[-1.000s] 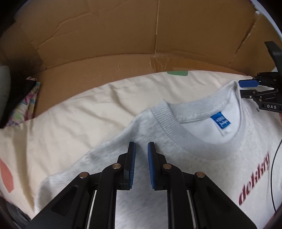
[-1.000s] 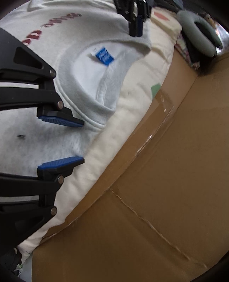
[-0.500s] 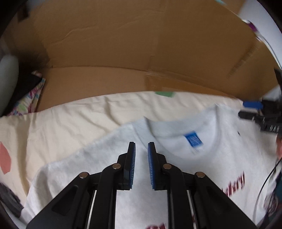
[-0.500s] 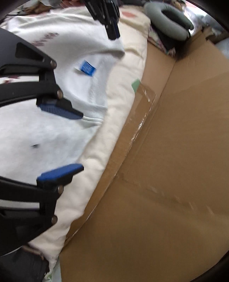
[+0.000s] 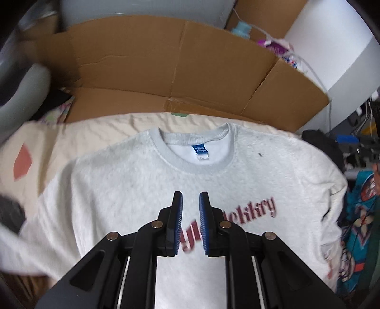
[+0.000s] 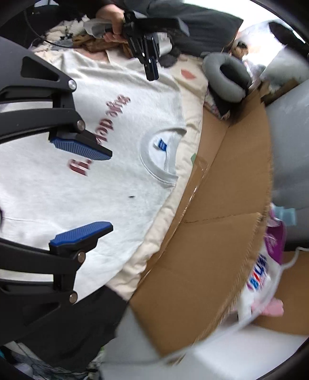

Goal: Fold clothes
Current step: 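Raise both open grippers above the grey sweatshirt, then grasp the sweatshirt sleeve cuff with the right gripper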

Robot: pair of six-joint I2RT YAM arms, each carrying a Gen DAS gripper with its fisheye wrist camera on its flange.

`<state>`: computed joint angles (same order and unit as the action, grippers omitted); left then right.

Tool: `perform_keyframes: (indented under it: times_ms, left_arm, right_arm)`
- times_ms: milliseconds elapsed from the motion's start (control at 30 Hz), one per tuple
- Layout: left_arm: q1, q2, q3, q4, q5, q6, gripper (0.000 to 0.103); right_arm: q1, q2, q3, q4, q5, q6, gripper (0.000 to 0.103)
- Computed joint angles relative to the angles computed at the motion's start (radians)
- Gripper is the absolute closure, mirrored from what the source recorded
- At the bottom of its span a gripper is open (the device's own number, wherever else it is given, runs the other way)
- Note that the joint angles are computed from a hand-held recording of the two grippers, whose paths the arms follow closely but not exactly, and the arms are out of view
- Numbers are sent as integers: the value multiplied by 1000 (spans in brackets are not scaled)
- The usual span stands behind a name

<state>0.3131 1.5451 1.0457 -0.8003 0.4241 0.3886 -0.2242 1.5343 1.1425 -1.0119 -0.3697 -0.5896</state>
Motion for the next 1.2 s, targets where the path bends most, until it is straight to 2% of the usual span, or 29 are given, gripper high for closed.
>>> perform_keyframes:
  times_ms: [133,300,400,500,633,733,833,1200]
  left_arm:
    - [78,-122,-51,-91,30,22,89]
    - [164,-269,-101,-215,29,116,89]
    - [233,-322,-119,-283,46,179,89]
    - [300,-363,-139,-350,67,248,89]
    - [375,-389,-158,-411,76,333,89]
    - [415,-404,-175,-424,84,378,89]
    - [434,-402,-203,-423,111,399,89]
    - [347,-398,-363,-283,-11,349,89]
  right_arm:
    - [-136,-130,-13,-111,-37,-99,52]
    - [-390,-258,-15,-257,-95,-286,52]
    - [-577,-291,-24,-333,-141,-413,52]
    - [-814,-300,-34,-416,-192,-602,52]
    - [-1085,-245,-30,-469,-176,-811,52]
    - [-1246,-197,-42,-452,-161,-911,52]
    - [-1360,-137,-60,-416,-145,-954,51]
    - [-1590,19,-177,-163,-110,-1004,50]
